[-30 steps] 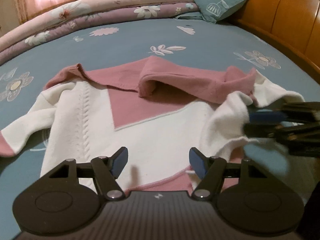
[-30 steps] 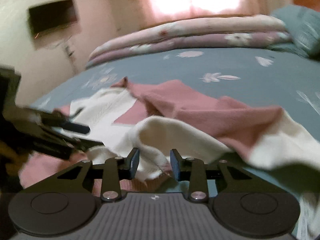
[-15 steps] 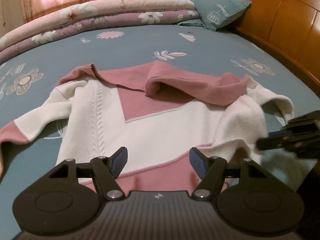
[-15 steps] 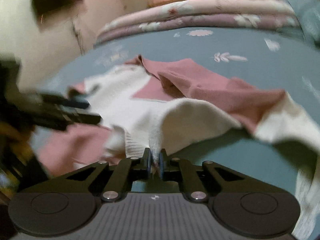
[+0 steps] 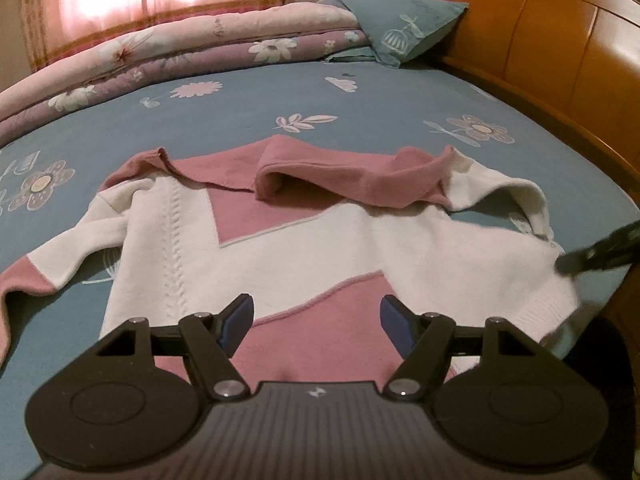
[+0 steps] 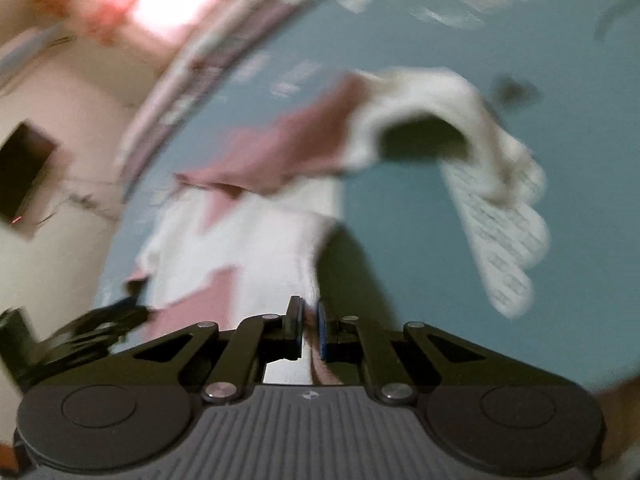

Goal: Fold clothes

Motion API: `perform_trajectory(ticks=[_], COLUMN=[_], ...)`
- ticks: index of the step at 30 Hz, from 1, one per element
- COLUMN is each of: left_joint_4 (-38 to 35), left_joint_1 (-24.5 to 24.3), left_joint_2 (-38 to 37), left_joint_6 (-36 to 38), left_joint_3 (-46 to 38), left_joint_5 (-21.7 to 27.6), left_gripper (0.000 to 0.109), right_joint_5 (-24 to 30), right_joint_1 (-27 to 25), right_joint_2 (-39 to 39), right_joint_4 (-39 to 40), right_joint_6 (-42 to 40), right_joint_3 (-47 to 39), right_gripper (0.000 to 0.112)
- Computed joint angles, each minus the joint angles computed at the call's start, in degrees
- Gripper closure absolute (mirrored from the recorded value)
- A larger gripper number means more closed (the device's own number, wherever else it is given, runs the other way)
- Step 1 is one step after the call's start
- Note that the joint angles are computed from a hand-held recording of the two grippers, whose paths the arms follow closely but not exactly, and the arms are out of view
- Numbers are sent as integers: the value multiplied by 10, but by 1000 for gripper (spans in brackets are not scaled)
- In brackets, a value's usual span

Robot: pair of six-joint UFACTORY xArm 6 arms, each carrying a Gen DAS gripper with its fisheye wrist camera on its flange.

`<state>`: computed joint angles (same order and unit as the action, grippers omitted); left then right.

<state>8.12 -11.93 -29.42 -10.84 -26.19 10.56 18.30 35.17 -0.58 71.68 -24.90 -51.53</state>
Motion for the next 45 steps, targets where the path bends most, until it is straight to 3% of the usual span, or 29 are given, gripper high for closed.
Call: perform_trajectory(ticks=[2,4,5,9,13,16,19,23,24,25,26,30,32,38,41,42,45], left_joint_4=[6,11,16,31,35,31,23,28,32,41,49,91,102,73,56,63,72], left_joint_1=[-2,-3,-3,-3,-9,-16,-18,-9,-7,-5,-3,4,12,40,47,49,52], left_joint_2=[-3,-3,-4,-4,3,3,-6,-14,-15,-18,-22,-42,-55,-86,-81,-78,-77], left_joint_6=[-4,-8,-12,-22,-28,-19,2,17,19,22,25,36,35,42,48,42,37], left_joint_3=[1,0,-1,-3,-6,-6,-1,1,1,3,5,23,31,57,62,61,61], left_joint_5=[2,5,8,13,20,31,38,53,58,65,71,97,112,127,125,124,121], left_gripper=[38,38,38,38,38,38,38,38,38,37,37,37,37,37,37,37,37], right_joint_5=[3,-7,-18,-54,-38,-12,-10,-2,0,1,3,-32,-77,-73,-57,-62,-69], right_joint_1=[-5,0,5,22,13,8,15,20,20,21,21,35,52,51,44,44,43], right_joint_2=[6,5,3,-1,24,59,82,89,87,85,82,58,45,5,17,21,15], right_joint_4=[-18,-10,-4,78,174,177,120,201,193,185,177,157,74,-100,-135,-144,-102], right_joint_6=[36,32,28,-53,-160,-184,-171,-291,-281,-271,-260,-236,-170,-16,33,51,34], right_joint_3=[12,23,28,31,-10,-47,-61,-64,-61,-59,-56,-35,-20,27,30,31,29], right_gripper=[98,77,74,73,67,61,58,57,67,89,99,100,101,104,103,98,88])
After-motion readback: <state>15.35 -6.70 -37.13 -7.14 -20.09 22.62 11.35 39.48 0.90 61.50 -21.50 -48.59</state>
